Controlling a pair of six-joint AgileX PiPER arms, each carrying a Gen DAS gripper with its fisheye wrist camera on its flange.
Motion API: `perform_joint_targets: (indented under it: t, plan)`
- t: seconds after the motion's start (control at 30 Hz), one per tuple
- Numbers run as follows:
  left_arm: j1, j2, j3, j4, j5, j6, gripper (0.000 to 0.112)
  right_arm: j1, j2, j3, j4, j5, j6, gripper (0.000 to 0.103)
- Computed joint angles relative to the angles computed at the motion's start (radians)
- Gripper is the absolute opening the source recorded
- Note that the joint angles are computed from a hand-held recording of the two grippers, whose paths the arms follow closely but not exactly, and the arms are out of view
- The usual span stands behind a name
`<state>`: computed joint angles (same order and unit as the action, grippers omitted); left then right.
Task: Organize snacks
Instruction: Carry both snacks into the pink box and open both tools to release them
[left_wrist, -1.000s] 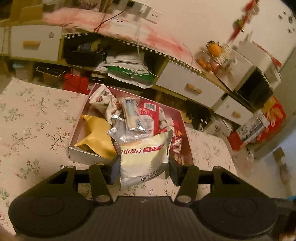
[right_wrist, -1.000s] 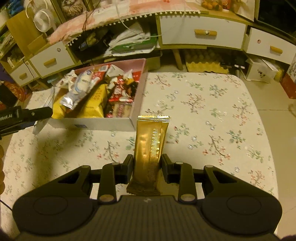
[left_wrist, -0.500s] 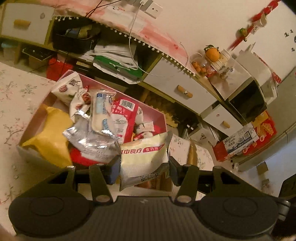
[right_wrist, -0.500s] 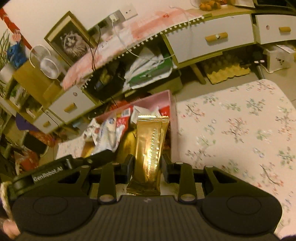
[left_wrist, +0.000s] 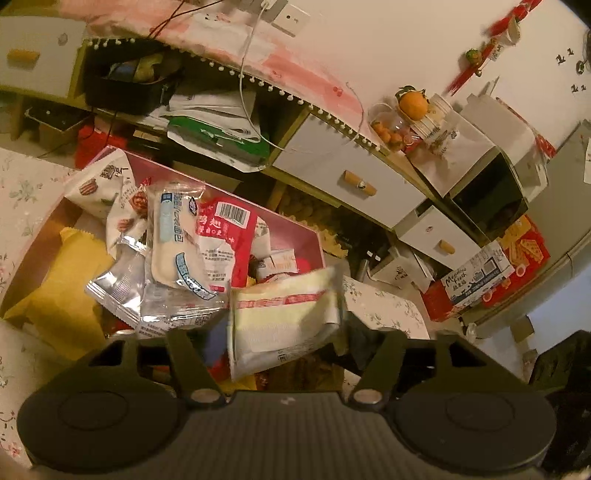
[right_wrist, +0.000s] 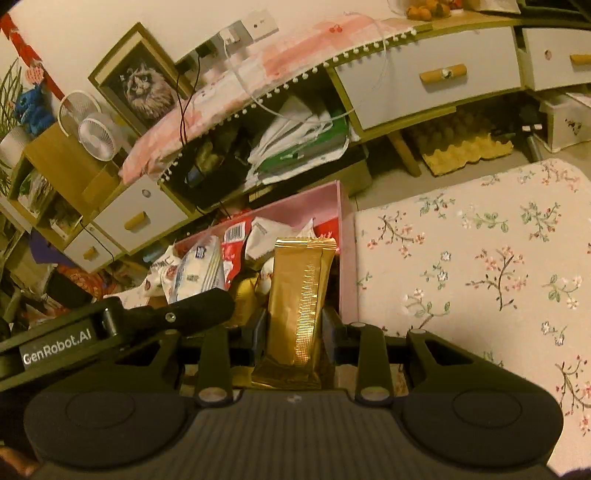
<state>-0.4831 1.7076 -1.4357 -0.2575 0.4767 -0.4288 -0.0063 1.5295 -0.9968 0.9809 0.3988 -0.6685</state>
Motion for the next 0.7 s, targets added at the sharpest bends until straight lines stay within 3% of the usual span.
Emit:
perform_joint_targets:
  t: [0.2, 0.37, 0.47, 0.53, 0.6, 0.7]
  plan:
    - [0.009, -0.014, 0.014, -0.036, -0.016, 0.055, 0.086, -0.004, 0.006, 0.009, 0.043, -0.034, -0.008, 0.033]
    - [0.015, -0.033, 0.028, -0.037, -0.032, 0.044, 0.086, -0.028, -0.006, 0.017, 0.144, -0.027, -0.067, 0.038]
    - [0.015, -0.041, 0.036, -0.019, -0.044, 0.013, 0.086, -0.033, -0.01, 0.015, 0.118, -0.035, -0.034, 0.037]
    - [0.011, -0.043, 0.039, -0.004, -0.049, 0.012, 0.081, -0.04, -0.009, 0.007, 0.088, -0.035, 0.009, 0.036]
    - [-0.003, -0.034, 0.017, 0.052, -0.021, -0.015, 0.062, -0.053, -0.01, 0.006, 0.104, -0.025, 0.009, 0.036]
    - [-0.019, -0.023, 0.006, 0.088, 0.003, -0.026, 0.053, -0.057, -0.007, 0.001, 0.104, -0.006, -0.01, 0.035]
